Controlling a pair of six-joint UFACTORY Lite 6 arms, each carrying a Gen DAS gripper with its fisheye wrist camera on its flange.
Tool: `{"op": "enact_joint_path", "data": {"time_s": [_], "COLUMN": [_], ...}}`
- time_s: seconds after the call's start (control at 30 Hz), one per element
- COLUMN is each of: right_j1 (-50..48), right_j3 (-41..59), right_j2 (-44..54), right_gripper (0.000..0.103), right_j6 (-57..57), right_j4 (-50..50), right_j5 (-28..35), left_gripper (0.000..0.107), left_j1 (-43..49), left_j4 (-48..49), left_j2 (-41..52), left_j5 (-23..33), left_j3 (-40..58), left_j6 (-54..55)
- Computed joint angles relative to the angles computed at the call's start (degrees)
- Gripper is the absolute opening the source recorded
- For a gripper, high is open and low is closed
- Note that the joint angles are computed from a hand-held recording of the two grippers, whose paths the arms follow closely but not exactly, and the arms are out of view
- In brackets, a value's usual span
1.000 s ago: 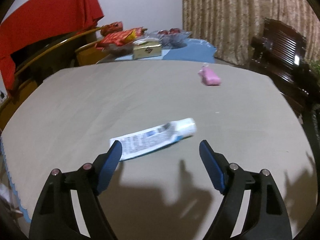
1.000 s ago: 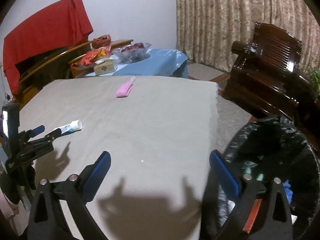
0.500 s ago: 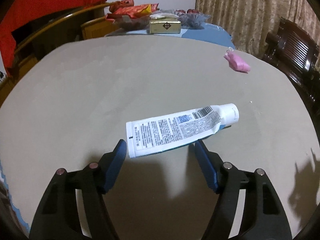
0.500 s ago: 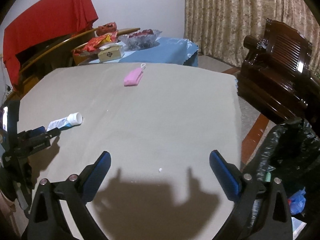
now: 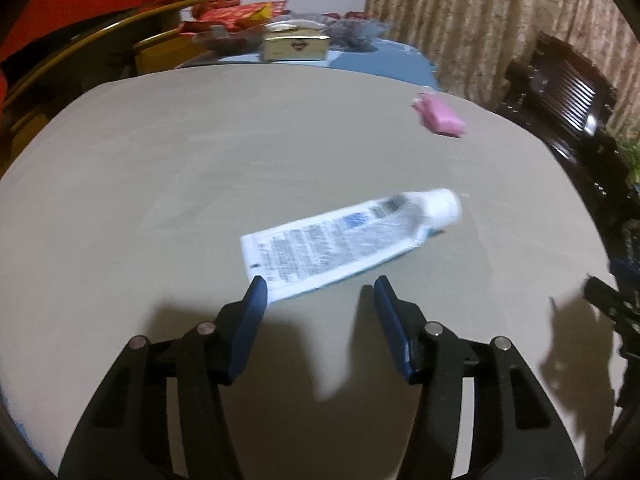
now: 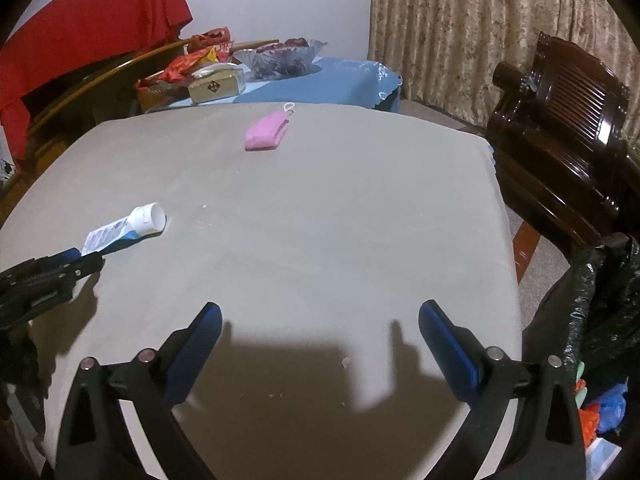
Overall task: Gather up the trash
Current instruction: 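Grasp the white toothpaste tube with the left gripper and lift it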
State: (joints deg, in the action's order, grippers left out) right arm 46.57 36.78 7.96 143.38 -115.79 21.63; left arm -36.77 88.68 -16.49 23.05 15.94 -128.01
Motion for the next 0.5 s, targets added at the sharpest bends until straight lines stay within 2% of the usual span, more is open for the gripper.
{"op": "enact_joint_path", "data": {"time_s": [0.13, 0.2, 0.33, 0.43, 0.5], "right_j1": [-1.36, -1.90, -2.27, -2.20, -1.94], "right_j3": [0.22, 0.12, 0.06, 0.71, 1.17], "right_j2": [0.65, 0.61, 0.62, 1.63, 2.37], "right_gripper": [0.097, 0.097, 0.097, 0.097, 0.097], "right_j6": [0.52, 0.62, 0.81, 1.46, 1.68], "right_j4": [-0.64, -0.86, -1.59, -2.36, -2.54], "right_j5": [-0.13, -0.33, -0.60, -0.73, -0.78], "left_gripper": [0.048, 0.048, 0.053, 0.054, 0.054], "left_j1": [-1.73, -4.44, -3.13, 1.94, 6.35], "left_j4": [7.10, 5.17, -3.97, -6.02, -5.44], "left_j2": [-0.06, 0.45, -1.39, -2.60, -3.52], "left_j5": [-5.91, -4.35, -0.04, -0.11, -2.53], "left_j3": [1.08, 1.85, 1.41, -0.07, -1.36], "left_j6": [-7.26, -6.28, 2.36, 6.19, 7.08]}}
